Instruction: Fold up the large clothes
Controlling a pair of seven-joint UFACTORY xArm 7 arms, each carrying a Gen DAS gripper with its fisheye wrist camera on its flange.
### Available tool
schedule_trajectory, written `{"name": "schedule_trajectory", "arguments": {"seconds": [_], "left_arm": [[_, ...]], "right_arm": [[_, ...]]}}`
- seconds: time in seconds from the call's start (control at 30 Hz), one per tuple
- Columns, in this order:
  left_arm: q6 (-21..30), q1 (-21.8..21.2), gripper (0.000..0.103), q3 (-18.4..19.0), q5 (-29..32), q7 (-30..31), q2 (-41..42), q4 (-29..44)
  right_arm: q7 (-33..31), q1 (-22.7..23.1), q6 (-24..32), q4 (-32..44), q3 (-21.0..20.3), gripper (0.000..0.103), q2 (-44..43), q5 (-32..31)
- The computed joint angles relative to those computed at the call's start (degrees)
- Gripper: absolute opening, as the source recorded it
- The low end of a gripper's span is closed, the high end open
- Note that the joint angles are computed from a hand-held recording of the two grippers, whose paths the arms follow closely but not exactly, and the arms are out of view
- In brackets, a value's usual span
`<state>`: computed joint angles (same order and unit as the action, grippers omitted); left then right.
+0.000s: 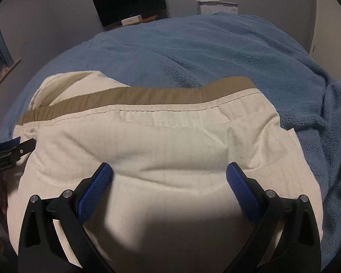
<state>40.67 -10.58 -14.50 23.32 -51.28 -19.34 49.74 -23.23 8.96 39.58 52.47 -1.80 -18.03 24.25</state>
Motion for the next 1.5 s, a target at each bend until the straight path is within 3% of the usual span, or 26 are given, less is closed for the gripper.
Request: {"name": "schedule_trajectory", "arguments": {"seconds": [0.13,0.43,0.57,0.7,0.77,0.87,1.0,1.03,1.2,1.33,1.5], "left_arm": [[4.28,-1.56,0.096,-1.12,-1.56,-0.2,-6.28,-1.55],[14.73,-12.1,0.098,-5.08,-17.11,2.03,-25.98,-13.73],[19.22,-11.37,0.097,-7.12,-17.65,-1.24,-32.81,-17.92],[28.18,-9.85,0.096,-8.45,-17.44,-4.25,-37.73,-17.84],[31.11,-10.01,0.096,-8.88,-18.5,-6.56,-41.08,-17.39],[32.42,-11.72,0.096,-10.66,-20.63,-9.25,-46.87,-17.25],[33.67,-12.2,0.096,-16.39,-21.88,-12.07,-48.08,-13.65],[32.66,-10.97,0.096,-17.71,-21.63,-12.71,-46.2,-12.33],[35.39,-13.04,0.096,-23.64,-22.61,-16.15,-44.98,-9.21],[32.7,-15.52,0.097,-27.37,-21.76,-17.31,-44.55,-9.19],[32.76,-16.85,0.097,-28.81,-21.15,-18.63,-40.76,-9.31]], "right_arm": [[0.99,-0.69,2.16,-2.92,-1.26,0.097,-6.22,0.14],[-2.73,-1.93,15.36,-13.9,-3.01,0.097,-27.52,-7.13],[-3.78,-4.64,15.19,-17.04,-4.06,0.096,-29.78,-11.13],[2.54,-11.25,14.51,-16.93,-2.1,0.096,-29.71,-17.11],[6.63,-13.79,17.83,-15.66,-4.05,0.096,-30.57,-17.23],[6.56,-13.8,22.05,-15.48,-8.0,0.096,-35.65,-15.31],[6.08,-12.97,28.06,-16.6,-8.88,0.096,-44.32,-13.96],[6.48,-12.58,29.49,-16.79,-8.79,0.096,-45.73,-13.35],[6.9,-11.27,34.7,-20.22,-7.43,0.096,-54.97,-12.95],[7.8,-10.6,39.74,-23.11,-6.06,0.096,-62.58,-13.99],[6.67,-9.5,39.22,-27.5,-3.08,0.096,-69.36,-17.19]]}}
